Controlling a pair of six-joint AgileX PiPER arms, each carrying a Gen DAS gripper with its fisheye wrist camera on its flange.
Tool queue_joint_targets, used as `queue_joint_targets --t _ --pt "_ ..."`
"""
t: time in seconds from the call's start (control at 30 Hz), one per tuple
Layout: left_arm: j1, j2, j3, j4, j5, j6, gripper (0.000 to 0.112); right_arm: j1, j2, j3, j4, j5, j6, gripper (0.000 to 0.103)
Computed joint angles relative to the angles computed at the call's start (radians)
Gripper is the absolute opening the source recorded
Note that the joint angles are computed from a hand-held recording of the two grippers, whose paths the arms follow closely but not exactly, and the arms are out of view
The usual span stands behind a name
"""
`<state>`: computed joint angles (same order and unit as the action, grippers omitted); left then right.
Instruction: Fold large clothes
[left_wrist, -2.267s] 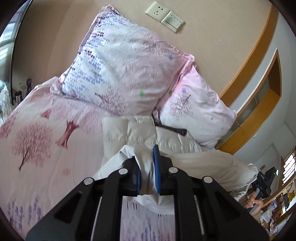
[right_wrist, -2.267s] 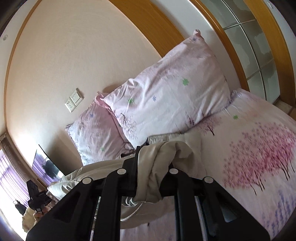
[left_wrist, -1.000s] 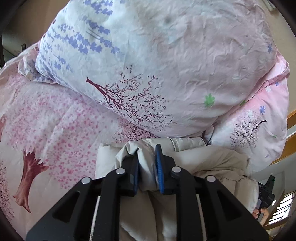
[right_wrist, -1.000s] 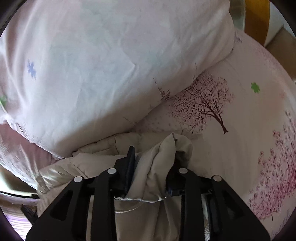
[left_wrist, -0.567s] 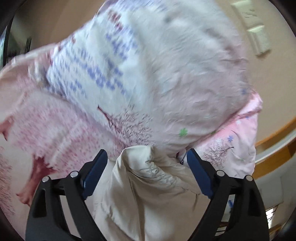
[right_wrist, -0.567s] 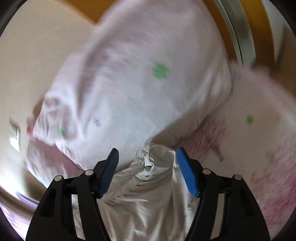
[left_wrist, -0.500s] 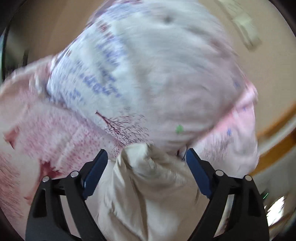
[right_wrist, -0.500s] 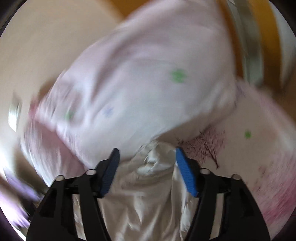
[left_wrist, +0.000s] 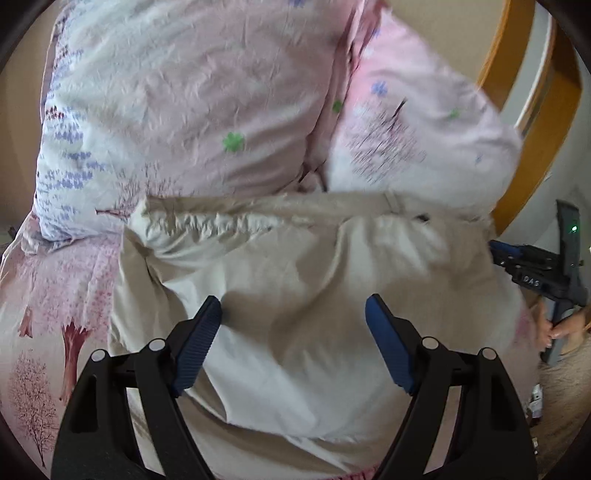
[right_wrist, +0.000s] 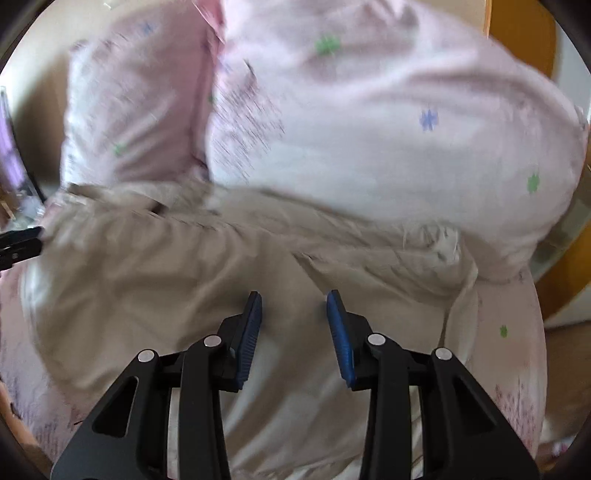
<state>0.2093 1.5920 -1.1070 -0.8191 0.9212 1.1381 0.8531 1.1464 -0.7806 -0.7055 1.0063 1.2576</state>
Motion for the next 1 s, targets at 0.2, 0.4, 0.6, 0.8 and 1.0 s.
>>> queue_joint_targets --t 0.2,0.4,0.6,0.8,1.0 --pt "-0.101 0.107 -0.074 0.165 -0.113 -0.244 0.07 -0.278 0.1 0.039 0.205 -0.153 -0.166 0.037" --pt "-0.15 0.162 -0.133 0.28 -0.177 -0.403 0.066 -0.356 0.176 -0.019 0.259 -0.123 -0.201 0.037" --pt "-0.067 0.04 0.002 0.034 -0.073 -0.067 0.073 -0.119 -0.014 0.008 0.137 -0.155 -0.012 0.034" --pt "-0.19 -0.001 0.078 0.049 -0.232 -0.047 0.078 0.009 0.152 -0.105 0.044 -0.035 0.031 0.034" --pt "-0.242 0.141 -0.04 0.194 -0.282 -0.301 0.078 -0.326 0.187 -0.034 0.311 -0.226 -0.241 0.041"
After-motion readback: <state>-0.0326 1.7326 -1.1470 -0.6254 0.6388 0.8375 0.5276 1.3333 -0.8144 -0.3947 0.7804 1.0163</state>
